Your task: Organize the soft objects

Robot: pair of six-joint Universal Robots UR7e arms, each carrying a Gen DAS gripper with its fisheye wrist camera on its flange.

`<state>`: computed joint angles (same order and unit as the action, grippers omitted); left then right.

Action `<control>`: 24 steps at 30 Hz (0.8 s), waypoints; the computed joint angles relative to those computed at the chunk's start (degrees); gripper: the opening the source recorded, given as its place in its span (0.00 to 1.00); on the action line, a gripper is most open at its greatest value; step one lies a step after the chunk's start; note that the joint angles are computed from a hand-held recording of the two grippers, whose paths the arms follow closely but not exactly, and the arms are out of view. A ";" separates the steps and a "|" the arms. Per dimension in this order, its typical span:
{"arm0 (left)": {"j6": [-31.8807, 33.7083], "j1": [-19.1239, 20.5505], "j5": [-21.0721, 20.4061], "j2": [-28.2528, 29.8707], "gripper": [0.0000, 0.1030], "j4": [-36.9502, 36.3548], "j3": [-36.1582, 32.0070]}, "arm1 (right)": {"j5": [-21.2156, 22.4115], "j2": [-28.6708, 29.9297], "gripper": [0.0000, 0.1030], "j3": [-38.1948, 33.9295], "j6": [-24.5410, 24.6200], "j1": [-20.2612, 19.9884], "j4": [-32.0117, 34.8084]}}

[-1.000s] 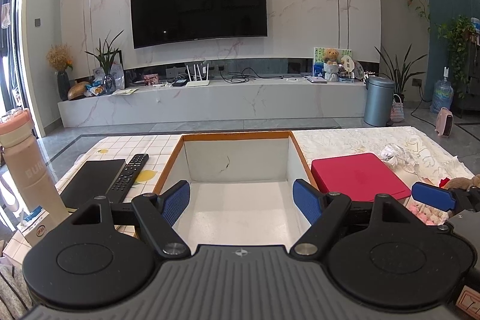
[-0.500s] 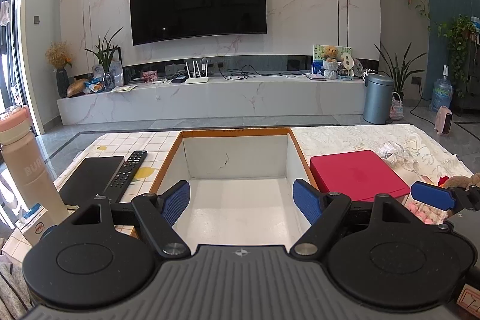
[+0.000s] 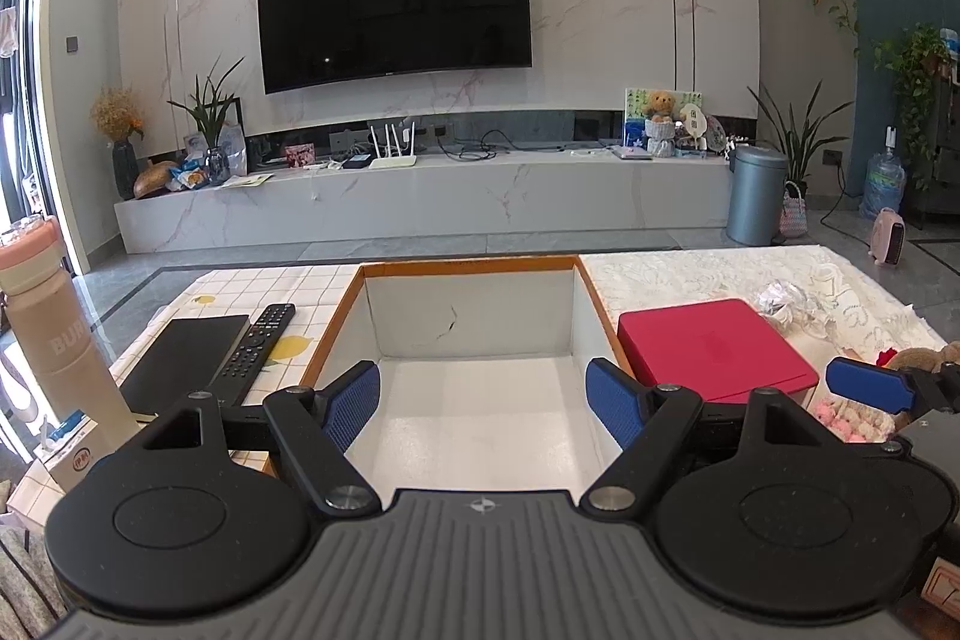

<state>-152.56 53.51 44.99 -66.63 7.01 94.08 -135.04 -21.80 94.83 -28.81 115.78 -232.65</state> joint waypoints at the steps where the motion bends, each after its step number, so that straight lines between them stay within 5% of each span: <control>1: -0.36 -0.12 0.02 0.03 0.89 0.03 0.03 | 0.01 -0.11 0.93 0.09 -0.06 -0.01 -0.20; 12: 1.50 -1.84 -1.51 -0.91 0.89 -1.25 1.25 | -0.50 -0.63 0.93 0.49 -2.47 0.17 -1.29; 24: 5.74 -6.26 -2.51 -3.67 0.89 -3.30 4.17 | 0.81 -4.08 0.97 4.77 1.94 -0.09 -1.68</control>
<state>-146.82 47.25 42.48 -70.30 3.71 98.24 -134.23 -25.87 99.60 -26.86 115.69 -234.33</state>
